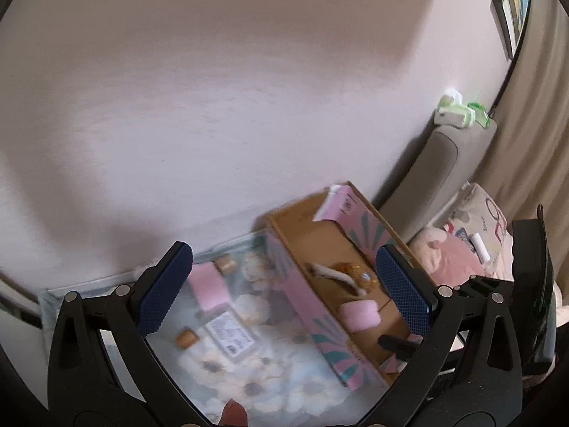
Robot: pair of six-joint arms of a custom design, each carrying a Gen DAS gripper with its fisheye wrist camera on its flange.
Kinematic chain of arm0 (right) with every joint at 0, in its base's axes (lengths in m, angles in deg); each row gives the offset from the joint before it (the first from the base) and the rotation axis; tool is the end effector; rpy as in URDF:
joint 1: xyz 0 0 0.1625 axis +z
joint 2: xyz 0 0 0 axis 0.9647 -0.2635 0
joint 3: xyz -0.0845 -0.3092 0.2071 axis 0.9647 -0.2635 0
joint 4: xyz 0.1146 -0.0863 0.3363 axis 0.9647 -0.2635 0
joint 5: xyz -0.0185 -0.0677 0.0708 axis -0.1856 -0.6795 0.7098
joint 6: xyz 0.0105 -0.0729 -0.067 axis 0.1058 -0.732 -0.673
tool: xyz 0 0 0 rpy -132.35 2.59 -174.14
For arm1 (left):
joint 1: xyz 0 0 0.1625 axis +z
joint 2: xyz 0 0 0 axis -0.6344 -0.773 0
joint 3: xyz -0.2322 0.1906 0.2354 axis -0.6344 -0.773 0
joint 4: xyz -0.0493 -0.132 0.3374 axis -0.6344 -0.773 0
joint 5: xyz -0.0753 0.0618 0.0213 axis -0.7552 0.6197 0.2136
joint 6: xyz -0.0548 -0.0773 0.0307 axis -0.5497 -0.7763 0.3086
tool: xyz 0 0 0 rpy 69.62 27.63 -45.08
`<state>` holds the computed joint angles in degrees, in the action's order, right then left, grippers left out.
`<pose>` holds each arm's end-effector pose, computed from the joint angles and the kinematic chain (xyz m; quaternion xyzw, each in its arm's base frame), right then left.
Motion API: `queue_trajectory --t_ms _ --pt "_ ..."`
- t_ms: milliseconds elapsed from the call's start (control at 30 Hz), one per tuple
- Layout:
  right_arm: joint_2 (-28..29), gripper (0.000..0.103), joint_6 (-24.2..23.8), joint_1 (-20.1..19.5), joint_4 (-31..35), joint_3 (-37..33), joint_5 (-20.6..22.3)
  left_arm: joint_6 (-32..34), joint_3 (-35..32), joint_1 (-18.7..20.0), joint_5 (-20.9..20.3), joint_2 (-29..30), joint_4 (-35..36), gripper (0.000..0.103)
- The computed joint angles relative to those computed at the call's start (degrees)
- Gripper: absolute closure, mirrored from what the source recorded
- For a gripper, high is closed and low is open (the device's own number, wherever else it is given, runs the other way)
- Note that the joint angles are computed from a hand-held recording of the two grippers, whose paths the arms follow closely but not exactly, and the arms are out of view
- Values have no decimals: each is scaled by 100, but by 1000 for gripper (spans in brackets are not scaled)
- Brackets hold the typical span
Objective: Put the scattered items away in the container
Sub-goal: 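Open both tools to release the items and move back to the bed, then grasp the white sock with left tool while right tool grasps second pink towel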
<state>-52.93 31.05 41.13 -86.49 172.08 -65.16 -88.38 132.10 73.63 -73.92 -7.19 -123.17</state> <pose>0.2310 -0.3410 0.2897 0.0159 -0.9090 0.2445 0.3373 -0.4590 -0.5421 0.2156 0.3086 0.8999 -0.2421 0.1906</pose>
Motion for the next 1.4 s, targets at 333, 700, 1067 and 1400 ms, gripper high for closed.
queue_trajectory --t_ms 333,700,1067,1400 --pt "654 38 78 435 -156 -497 -181 -195 677 124 300 -946 -114 0" --pt "1361 38 -184 654 -612 -969 -145 -550 1569 158 1168 -2079 -106 0" --pt "2093 38 -615 536 -1266 -1343 313 -1480 2352 525 1758 -3169 453 0" --pt "2714 38 -750 -56 -1789 -1406 649 -818 3259 1002 1580 -3145 -621 1"
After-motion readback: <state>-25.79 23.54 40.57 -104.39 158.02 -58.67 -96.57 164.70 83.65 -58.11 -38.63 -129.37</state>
